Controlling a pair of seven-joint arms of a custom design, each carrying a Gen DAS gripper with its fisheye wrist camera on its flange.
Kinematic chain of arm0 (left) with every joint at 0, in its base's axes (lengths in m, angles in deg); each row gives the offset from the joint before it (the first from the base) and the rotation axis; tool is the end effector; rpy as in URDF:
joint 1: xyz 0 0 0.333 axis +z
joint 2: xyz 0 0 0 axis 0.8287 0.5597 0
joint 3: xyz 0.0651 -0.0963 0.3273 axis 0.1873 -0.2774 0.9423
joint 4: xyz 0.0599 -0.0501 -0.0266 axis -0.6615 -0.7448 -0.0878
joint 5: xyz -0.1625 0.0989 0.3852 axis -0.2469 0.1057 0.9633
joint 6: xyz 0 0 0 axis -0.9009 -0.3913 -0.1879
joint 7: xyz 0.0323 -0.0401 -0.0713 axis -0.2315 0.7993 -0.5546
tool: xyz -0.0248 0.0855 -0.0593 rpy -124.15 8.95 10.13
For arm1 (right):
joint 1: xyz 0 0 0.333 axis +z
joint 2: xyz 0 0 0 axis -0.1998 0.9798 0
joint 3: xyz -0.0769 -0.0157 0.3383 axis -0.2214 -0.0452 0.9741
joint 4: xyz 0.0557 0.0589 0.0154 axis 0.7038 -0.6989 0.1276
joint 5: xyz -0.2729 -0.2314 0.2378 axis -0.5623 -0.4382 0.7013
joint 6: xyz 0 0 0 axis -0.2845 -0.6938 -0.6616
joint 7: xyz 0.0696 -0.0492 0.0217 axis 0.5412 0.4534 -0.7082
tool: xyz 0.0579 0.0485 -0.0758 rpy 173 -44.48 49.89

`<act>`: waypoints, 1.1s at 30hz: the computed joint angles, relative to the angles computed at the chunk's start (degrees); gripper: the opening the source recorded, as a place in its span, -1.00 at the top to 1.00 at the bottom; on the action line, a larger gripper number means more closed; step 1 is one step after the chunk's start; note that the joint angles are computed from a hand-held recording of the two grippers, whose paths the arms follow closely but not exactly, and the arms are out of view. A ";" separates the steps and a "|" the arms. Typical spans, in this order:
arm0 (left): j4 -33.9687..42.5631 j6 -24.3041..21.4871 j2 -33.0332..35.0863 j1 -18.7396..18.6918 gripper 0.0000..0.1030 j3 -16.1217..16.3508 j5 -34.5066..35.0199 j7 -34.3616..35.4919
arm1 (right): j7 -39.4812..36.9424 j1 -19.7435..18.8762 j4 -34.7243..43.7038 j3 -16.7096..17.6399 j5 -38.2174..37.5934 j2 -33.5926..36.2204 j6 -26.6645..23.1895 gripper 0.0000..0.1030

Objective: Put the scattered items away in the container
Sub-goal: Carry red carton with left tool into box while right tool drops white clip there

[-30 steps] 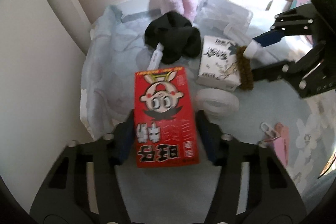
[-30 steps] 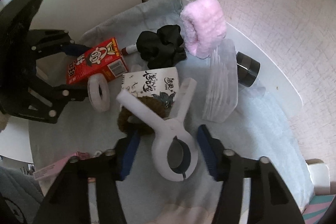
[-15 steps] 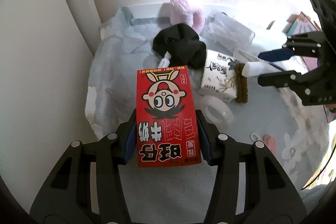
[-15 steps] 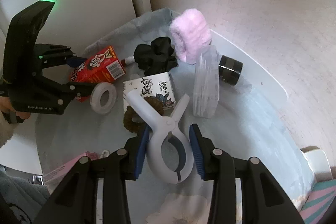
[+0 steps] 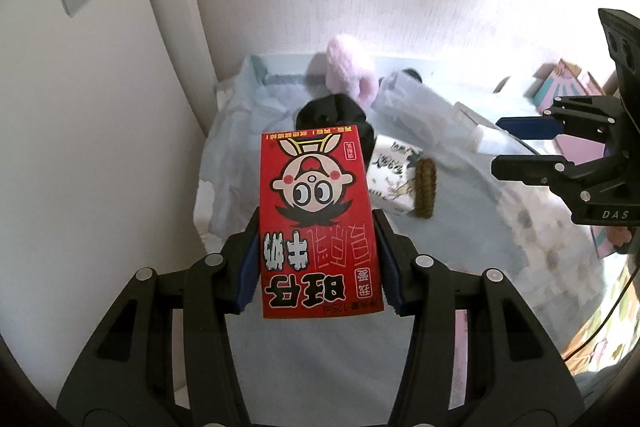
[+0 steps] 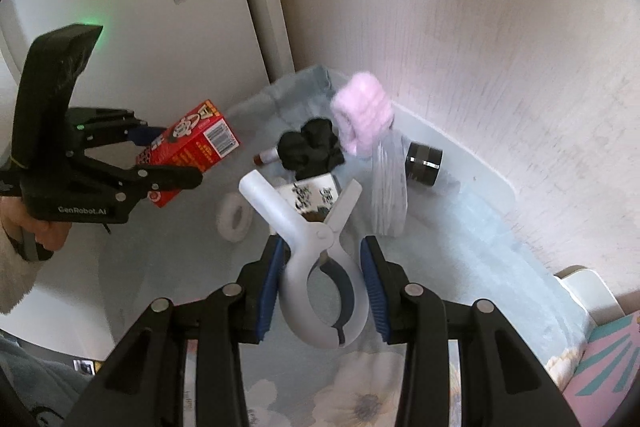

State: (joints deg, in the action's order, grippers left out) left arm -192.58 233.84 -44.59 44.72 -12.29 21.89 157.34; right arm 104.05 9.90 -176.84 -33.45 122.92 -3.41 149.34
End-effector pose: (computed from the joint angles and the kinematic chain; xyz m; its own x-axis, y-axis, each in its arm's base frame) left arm 0.4170 -0.0577 0.4080 -0.1251 -0.9907 0.0535 -0.8355 0.0761 -0.5442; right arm 0.4557 0.1743 0.4359 0.7945 -0.5985 -0.1033 -0.5371 -0.6130 -0.5794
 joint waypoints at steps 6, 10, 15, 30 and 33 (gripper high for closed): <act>0.65 -3.97 -5.54 2.77 0.10 -4.58 3.42 -6.22 | 2.54 -0.71 -1.75 -0.93 -1.15 -7.57 -1.89 0.29; 1.98 -6.86 -8.65 1.39 0.10 -5.25 4.63 -8.17 | 3.75 -0.76 -2.01 -2.33 -0.84 -11.86 -2.87 0.29; 4.84 -9.12 -10.49 -0.73 0.10 -7.12 6.36 -10.22 | 5.06 -1.79 -1.92 -4.69 0.20 -16.59 -3.55 0.29; 20.19 -9.35 -0.89 -11.86 0.10 -13.15 6.16 -13.95 | 8.42 -14.55 -3.89 -13.85 -5.20 -30.99 -7.96 0.29; 24.03 -9.30 3.21 -11.89 0.10 -16.34 8.11 -16.05 | 8.20 -17.20 -3.92 -15.38 -6.68 -31.75 -8.65 0.29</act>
State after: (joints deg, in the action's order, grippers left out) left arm -168.55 224.55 -41.38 32.83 -28.64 30.01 141.29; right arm 112.25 -7.30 -180.76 -48.83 116.24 -35.16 140.69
